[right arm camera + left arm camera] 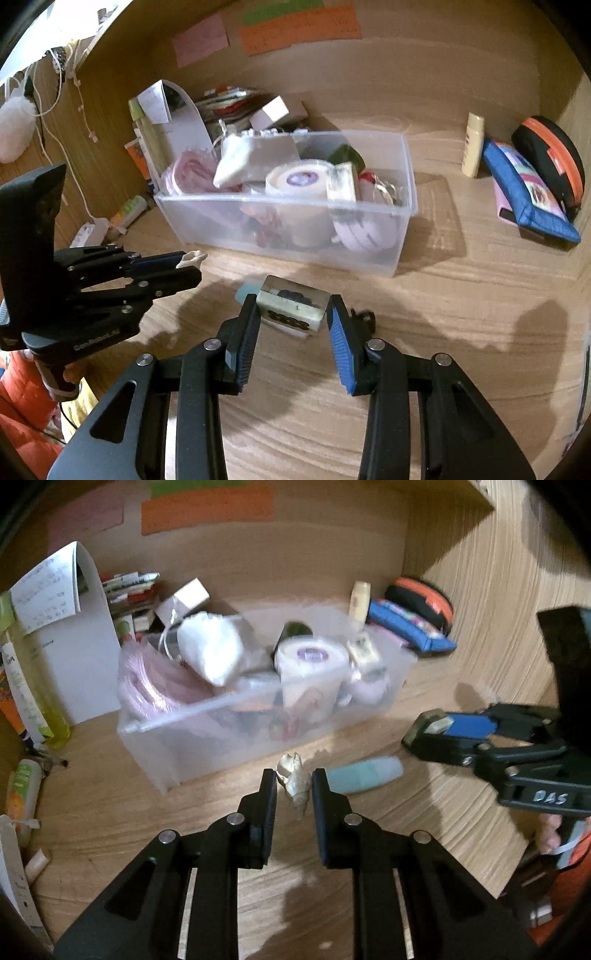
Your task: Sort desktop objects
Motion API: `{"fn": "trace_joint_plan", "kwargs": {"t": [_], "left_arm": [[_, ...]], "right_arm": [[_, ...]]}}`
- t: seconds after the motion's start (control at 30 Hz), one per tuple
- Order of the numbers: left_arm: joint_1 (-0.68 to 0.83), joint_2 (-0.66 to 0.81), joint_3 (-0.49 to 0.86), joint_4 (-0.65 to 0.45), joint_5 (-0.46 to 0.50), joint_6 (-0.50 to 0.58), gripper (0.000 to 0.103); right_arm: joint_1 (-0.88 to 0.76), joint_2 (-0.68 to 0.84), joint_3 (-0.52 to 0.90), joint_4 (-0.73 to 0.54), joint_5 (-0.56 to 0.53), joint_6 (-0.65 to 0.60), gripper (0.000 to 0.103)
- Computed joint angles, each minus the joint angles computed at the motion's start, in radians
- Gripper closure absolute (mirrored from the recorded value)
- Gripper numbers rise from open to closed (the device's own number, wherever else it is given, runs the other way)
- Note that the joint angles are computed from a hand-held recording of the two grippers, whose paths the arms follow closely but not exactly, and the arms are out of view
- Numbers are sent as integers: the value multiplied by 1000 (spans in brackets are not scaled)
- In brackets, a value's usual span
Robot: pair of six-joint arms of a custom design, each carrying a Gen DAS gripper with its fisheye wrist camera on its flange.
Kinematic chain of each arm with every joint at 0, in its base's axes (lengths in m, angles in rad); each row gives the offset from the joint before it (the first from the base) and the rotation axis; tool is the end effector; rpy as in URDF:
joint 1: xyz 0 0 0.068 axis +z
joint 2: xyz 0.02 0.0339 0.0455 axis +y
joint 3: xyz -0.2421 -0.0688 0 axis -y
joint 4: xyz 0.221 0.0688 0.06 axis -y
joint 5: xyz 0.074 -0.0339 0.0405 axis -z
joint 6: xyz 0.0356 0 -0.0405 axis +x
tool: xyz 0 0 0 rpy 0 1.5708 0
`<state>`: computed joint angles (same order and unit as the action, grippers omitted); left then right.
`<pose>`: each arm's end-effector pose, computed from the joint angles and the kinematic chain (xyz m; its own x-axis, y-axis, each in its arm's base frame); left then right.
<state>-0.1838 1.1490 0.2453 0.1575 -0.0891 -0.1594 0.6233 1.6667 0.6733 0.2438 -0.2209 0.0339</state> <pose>0.1826 -0.0307 0.1236 -0.6777 -0.0348 -0.7346 0.0104 0.9983 -0.0569 0.2339 0.1778 0.1280 -0.5766 -0.3738 -0.7265 -0.6806 0.7117 0.1740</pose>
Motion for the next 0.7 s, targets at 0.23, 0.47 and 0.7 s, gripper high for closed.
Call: {"fn": "trace_joint_plan", "kwargs": {"t": [0.23, 0.47, 0.7], "left_arm": [[90, -46, 38, 2, 72, 23, 85], [183, -39, 72, 25, 134, 41, 85], [277, 49, 102, 80, 199, 69, 85]], "right_arm": [[10, 15, 84, -36, 3, -5, 69], [52, 87, 227, -84, 11, -22, 69], [95, 196, 386, -144, 21, -57, 69]]}}
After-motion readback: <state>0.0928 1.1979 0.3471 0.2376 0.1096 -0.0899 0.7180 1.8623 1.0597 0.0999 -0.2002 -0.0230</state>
